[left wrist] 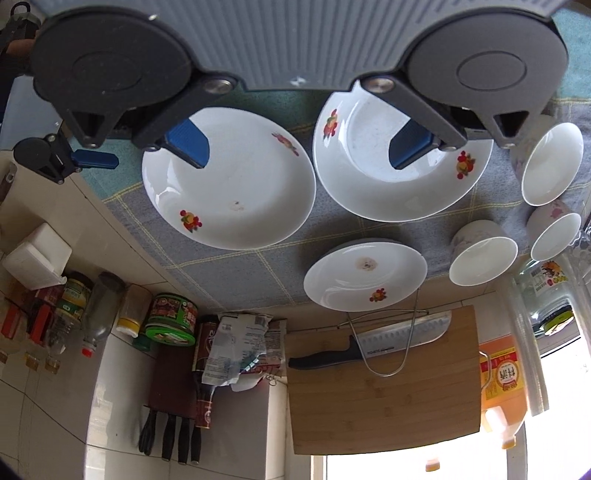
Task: Organize plates and bowls
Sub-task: 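Move the left tool toward the rim of a flower-print white plate, then close the left gripper on the white plate's rim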
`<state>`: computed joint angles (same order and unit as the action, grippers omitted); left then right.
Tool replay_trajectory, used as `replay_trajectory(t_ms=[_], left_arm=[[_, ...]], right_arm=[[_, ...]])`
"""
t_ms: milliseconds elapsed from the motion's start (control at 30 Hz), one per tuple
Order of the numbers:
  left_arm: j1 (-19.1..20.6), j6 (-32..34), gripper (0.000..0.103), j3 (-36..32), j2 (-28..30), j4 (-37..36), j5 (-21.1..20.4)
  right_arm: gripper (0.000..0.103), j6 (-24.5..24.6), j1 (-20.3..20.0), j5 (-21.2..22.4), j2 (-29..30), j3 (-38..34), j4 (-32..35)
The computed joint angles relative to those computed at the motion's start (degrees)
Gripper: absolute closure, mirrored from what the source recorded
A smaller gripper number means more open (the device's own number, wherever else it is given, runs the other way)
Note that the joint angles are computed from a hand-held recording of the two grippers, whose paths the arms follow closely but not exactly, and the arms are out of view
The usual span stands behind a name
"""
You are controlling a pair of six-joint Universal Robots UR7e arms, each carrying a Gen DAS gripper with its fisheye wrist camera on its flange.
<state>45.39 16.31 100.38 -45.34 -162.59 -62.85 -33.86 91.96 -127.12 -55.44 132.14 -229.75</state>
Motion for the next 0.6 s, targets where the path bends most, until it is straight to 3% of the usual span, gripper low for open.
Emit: replay_trajectory(t_ms=[267, 600], left_arm=[[2.3, 7.0, 0.001, -10.0, 6.0, 6.7, -3.3], [5.5, 14.2, 0.001, -26.9, 14.6, 24.0, -9.7]], right_arm=[[0.0, -2.2, -3.1, 4.4, 1.4, -1.1, -0.1], [0.0, -4.3, -5.0, 8.1, 1.2, -2.3, 0.0]])
